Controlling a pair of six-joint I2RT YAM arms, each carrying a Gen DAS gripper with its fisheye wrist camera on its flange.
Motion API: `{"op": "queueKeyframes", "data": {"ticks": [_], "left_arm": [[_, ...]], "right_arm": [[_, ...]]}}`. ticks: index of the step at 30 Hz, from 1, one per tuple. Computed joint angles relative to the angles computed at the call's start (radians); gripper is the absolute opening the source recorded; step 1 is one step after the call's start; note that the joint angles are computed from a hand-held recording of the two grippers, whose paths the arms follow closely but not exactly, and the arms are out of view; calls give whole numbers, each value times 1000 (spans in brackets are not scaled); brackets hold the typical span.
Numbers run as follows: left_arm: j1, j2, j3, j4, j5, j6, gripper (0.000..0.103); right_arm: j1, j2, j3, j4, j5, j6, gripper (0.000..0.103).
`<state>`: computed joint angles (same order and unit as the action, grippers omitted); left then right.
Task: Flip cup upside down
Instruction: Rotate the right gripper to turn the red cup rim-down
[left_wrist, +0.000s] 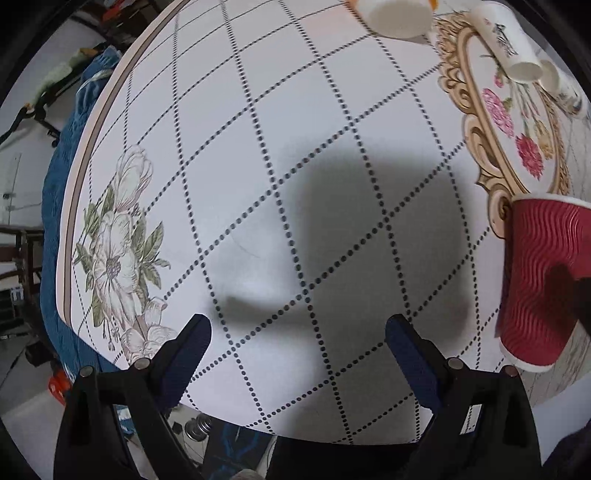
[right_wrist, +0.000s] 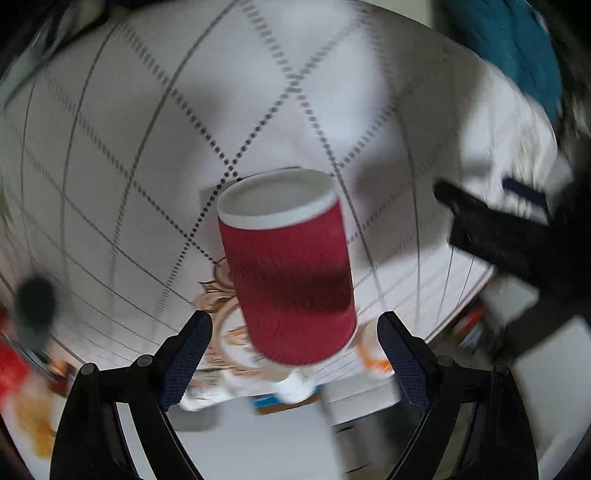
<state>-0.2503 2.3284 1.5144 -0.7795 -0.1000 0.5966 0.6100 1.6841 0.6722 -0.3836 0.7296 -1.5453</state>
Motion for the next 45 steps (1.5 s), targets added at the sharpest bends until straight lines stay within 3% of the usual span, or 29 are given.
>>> {"op": "queueKeyframes", "data": {"ticks": [4, 8, 17, 23, 36, 42, 45], "left_arm": [[20, 18, 18, -1, -13, -9, 98], [37, 20, 19, 0, -21, -18, 98], [48, 21, 31, -10, -32, -36, 97], [62, 33, 57, -19, -33, -27, 97], [81, 47, 104, -39, -25, -15, 97], [86, 52, 119, -42, -27, -17, 97], [86, 51, 120, -38, -29, -18, 97]], "right_arm": [[-71, 25, -33, 163, -48, -219, 93], [-125, 62, -43, 273, -94, -347, 93], [-219, 155, -26, 420, -147, -468, 89], [-213, 211, 17, 428, -141, -445, 81], [-212, 246, 41, 417, -146, -384, 79], [-239, 259, 108, 361, -143, -353, 79], [-226, 274, 176, 269, -125, -277, 79]]}}
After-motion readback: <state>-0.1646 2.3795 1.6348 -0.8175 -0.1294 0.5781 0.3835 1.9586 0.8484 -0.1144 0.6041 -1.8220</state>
